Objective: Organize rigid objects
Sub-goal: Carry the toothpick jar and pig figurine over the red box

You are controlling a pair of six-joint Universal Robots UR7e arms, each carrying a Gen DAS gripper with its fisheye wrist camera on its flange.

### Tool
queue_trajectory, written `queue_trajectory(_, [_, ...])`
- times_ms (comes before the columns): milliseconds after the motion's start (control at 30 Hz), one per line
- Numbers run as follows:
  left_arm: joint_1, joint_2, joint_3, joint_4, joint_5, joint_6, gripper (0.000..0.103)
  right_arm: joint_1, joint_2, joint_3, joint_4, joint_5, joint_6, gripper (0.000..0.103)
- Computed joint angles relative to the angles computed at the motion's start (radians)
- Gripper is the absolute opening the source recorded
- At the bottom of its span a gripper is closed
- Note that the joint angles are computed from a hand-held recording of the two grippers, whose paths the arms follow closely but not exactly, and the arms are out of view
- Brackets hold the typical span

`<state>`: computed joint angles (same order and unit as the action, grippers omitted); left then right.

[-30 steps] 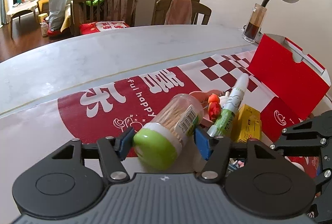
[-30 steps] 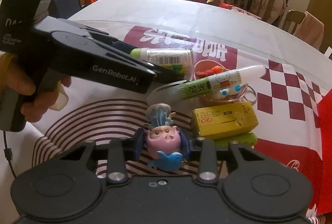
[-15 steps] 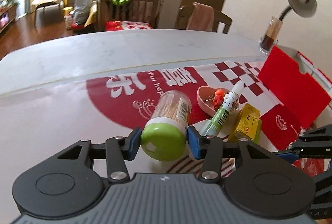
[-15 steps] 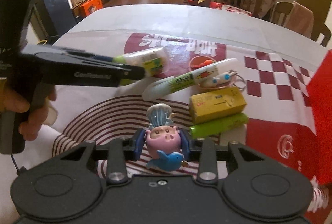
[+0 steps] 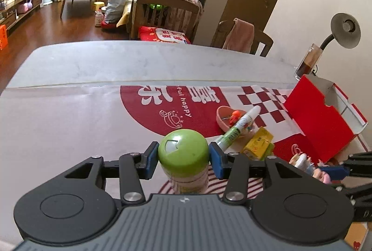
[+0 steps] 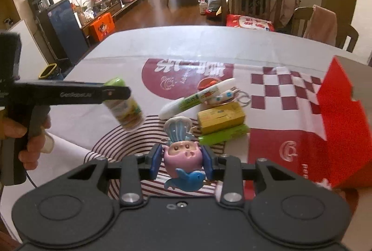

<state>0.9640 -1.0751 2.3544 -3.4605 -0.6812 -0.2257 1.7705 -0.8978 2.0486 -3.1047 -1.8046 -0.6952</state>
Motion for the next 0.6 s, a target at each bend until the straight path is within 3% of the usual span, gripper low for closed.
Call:
queue_trajectory(267, [-0.122,-0.059,0.018,0.138,0.038,-0.142,0.045,-0.032,-0.115,0.010,0.068,0.018,-0.018,0.036])
queue_trajectory(600, [-0.223,-0.001,-0.095,0.284,0.030,-0.189,0.045,-0.096,-0.196,-0.039,0.139,0.039,-0.067,0.036])
